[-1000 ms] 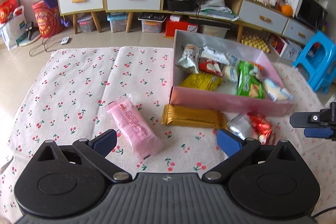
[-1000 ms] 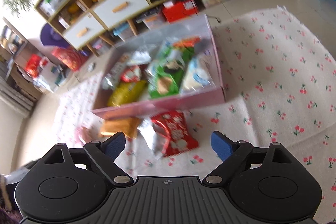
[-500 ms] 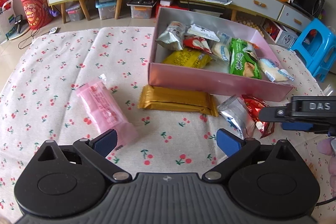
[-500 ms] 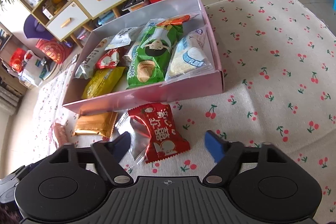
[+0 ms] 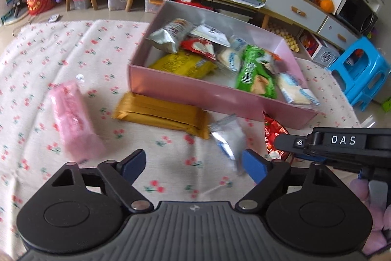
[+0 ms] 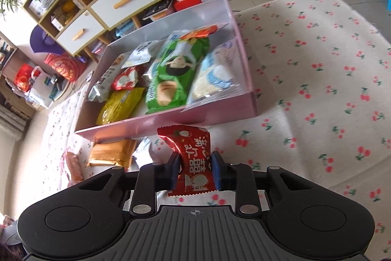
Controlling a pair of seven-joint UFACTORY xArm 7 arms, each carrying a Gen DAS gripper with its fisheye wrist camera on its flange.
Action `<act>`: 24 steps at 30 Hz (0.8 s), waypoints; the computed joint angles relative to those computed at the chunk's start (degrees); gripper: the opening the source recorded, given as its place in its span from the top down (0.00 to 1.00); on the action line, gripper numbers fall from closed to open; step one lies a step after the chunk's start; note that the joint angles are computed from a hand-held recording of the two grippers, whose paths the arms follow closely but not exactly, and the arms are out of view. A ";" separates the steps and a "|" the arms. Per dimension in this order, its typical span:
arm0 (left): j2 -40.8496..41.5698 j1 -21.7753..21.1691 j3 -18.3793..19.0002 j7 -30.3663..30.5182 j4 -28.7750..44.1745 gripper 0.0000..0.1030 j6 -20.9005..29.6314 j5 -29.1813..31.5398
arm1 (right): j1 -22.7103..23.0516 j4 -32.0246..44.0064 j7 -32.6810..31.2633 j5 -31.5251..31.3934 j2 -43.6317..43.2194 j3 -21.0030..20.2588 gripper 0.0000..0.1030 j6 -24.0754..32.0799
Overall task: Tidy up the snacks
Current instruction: 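Grasp the red candy pack with the right gripper while the left grasps the silver packet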
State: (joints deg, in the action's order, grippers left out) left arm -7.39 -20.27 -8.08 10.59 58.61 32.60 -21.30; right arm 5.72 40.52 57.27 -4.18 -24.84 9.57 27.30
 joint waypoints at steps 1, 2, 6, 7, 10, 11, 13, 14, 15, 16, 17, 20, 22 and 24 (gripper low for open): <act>0.07 -0.21 -0.16 -0.35 0.00 0.25 0.18 -0.42 | -0.15 -0.44 0.13 -0.07 -0.70 -0.09 0.74 0.34; 0.07 -0.39 -0.34 -0.80 -0.14 0.27 0.17 -0.68 | -0.41 -0.85 0.18 -0.25 -1.32 -0.19 0.74 0.67; 0.54 -1.02 -1.12 -3.78 -0.52 0.36 -1.26 -0.91 | -1.45 -2.73 0.57 -0.55 -4.01 -0.55 0.74 1.79; 0.65 -1.16 -1.33 -4.72 -0.70 0.37 -2.27 -0.78 | -1.63 -3.20 0.46 -0.49 -4.65 -0.74 0.74 2.03; 1.24 -1.75 -1.62 -7.22 -0.74 0.45 -4.31 -1.52 | -1.95 -4.47 -0.09 0.05 -6.25 -1.35 0.74 2.67; 1.59 -1.99 -1.72 -7.91 -0.54 0.47 -4.49 -1.92 | -1.99 -4.85 -0.27 0.38 -6.68 -1.57 0.74 2.77; 1.95 -2.26 -2.16 -9.73 -0.66 0.50 -5.41 -1.06 | -2.09 -5.47 -0.67 0.92 -7.35 -1.88 0.74 2.85; 2.03 -2.38 -2.37 -10.55 -0.88 0.50 -5.99 -0.31 | -2.13 -5.74 -0.92 1.13 -7.62 -1.97 0.74 2.82; 2.01 -2.54 -2.65 -11.53 -1.19 0.51 -6.75 0.58 | -2.16 -5.89 -1.15 1.31 -7.79 -2.01 0.74 2.81; 2.02 -2.67 -2.80 -12.19 -1.45 0.51 -7.47 1.40 | -2.18 -6.02 -1.37 1.48 -7.92 -2.04 0.74 2.77; 2.05 -2.80 -2.97 -12.92 -1.66 0.51 -8.16 2.36 | -2.19 -6.15 -1.61 1.65 -8.05 -2.07 0.74 2.76; 2.20 -3.12 -3.17 -14.28 -2.19 0.54 -9.87 4.60 | -2.35 -6.33 -2.04 2.00 -8.18 -2.01 0.74 2.65; 2.29 -3.10 -3.35 -15.45 -2.63 0.60 -11.09 6.94 | -2.48 -6.13 -2.11 2.07 -8.00 -1.83 0.74 2.74; 2.47 -2.90 -3.52 -17.23 -2.62 0.65 -11.45 9.73 | -2.64 -6.01 -2.09 1.99 -7.88 -1.63 0.74 2.84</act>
